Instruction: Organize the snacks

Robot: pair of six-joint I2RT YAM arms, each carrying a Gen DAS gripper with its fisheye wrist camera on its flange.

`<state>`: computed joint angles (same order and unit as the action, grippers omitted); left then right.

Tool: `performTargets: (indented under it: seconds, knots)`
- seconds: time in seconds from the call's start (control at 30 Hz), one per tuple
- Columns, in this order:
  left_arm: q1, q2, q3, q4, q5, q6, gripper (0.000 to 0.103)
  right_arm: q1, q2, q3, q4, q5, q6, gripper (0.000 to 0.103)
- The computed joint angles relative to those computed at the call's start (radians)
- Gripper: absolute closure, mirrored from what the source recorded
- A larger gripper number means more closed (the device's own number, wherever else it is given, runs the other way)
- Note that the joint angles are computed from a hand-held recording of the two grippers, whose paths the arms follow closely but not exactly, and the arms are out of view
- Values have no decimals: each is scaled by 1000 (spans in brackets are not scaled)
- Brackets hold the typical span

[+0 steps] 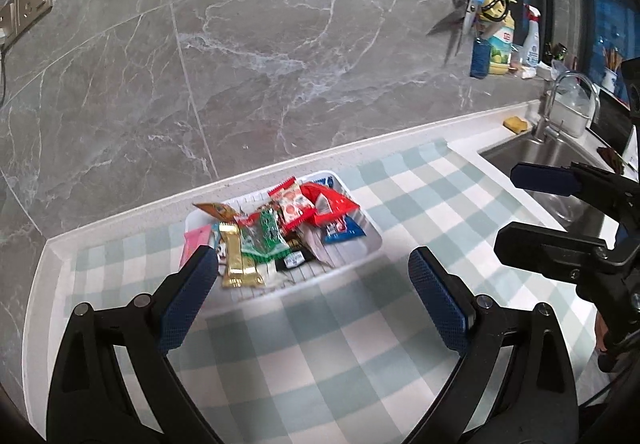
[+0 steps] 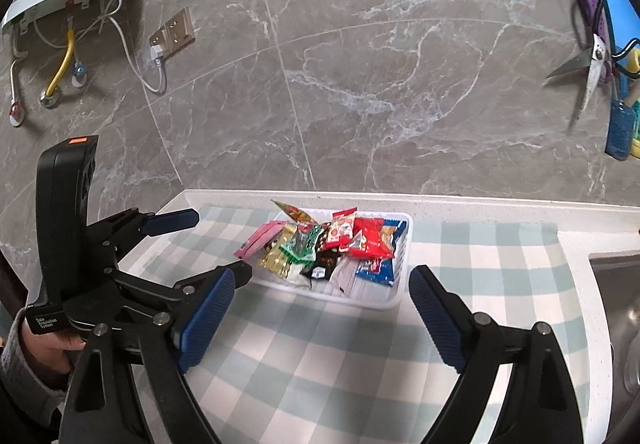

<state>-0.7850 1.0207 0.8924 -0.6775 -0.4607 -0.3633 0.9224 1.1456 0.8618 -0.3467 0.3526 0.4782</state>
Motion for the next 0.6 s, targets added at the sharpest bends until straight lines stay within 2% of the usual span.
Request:
performTargets:
  seconds: [0.3, 0.6]
  knots:
    - [-133, -107, -62, -115, -72, -139, 6, 121, -35, -18, -59, 100, 76, 12]
    - [-184, -161, -79, -168, -98, -176, 6, 194, -42, -5, -99, 166, 124, 11]
